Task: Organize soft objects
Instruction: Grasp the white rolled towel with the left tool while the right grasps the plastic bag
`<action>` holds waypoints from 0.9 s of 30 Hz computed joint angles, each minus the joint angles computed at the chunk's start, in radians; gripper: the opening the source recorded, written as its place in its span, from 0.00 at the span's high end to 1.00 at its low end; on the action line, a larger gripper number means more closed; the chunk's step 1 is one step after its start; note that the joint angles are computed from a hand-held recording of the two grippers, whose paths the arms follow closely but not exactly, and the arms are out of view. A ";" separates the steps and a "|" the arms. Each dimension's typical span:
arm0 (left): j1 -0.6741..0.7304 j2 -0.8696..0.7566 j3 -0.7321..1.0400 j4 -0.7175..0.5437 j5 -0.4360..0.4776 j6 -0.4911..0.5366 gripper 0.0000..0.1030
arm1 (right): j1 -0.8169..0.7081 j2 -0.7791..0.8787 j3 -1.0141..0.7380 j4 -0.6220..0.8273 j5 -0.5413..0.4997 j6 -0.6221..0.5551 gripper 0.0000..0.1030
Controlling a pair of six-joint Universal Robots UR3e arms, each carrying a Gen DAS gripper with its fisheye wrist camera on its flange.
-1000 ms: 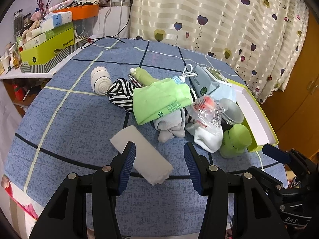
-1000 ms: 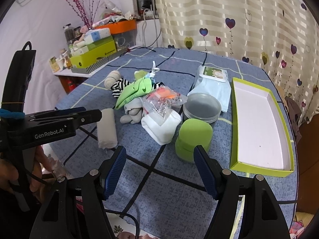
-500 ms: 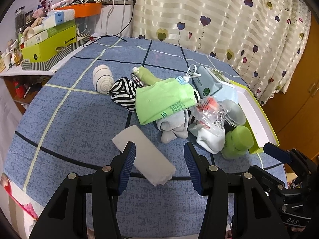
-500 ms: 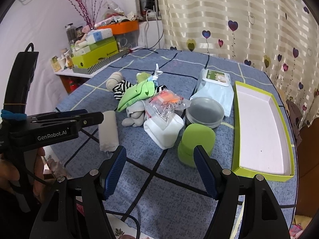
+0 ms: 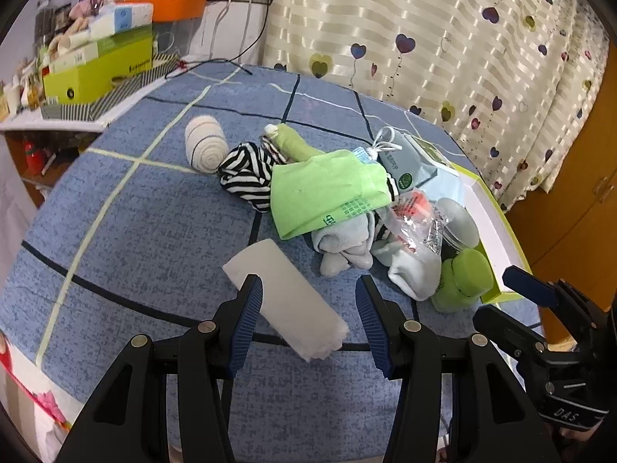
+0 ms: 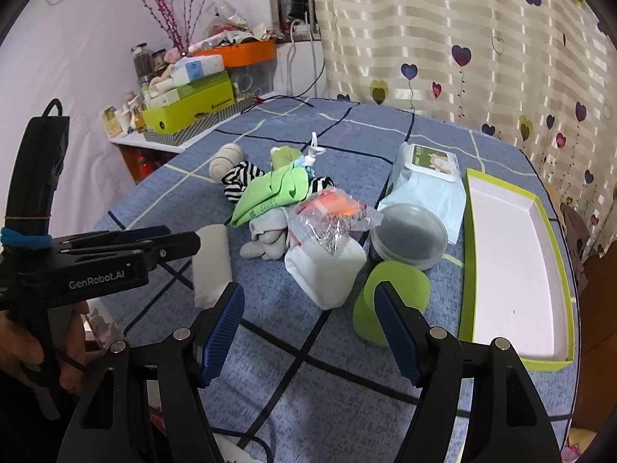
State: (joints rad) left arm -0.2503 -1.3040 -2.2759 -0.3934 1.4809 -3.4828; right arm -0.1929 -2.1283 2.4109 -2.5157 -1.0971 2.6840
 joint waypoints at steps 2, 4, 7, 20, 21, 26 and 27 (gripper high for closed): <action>0.023 0.005 -0.010 -0.003 -0.014 0.000 0.50 | 0.022 0.043 -0.013 -0.040 -0.014 0.012 0.32; 0.039 0.008 -0.021 0.000 -0.029 0.001 0.50 | 0.046 0.096 -0.031 -0.083 -0.031 0.025 0.32; 0.055 0.001 -0.029 0.004 -0.042 -0.003 0.50 | 0.086 0.183 -0.066 -0.146 -0.064 0.040 0.32; 0.105 -0.088 -0.031 0.023 -0.113 -0.008 0.50 | 0.247 0.579 -0.314 -0.290 -0.235 0.048 0.32; 0.106 -0.103 -0.026 0.025 -0.121 -0.005 0.50 | 0.257 0.603 -0.333 -0.294 -0.255 0.047 0.32; 0.111 -0.144 -0.013 0.027 -0.140 -0.006 0.50 | 0.287 0.658 -0.380 -0.297 -0.305 0.017 0.42; 0.111 -0.152 -0.010 0.030 -0.140 -0.008 0.50 | 0.293 0.669 -0.389 -0.294 -0.315 0.007 0.47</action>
State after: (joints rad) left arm -0.1394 -1.4565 -2.2862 -0.3632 1.3404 -3.4912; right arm 0.0997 -1.4589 2.0217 -2.8096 -1.4121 2.6912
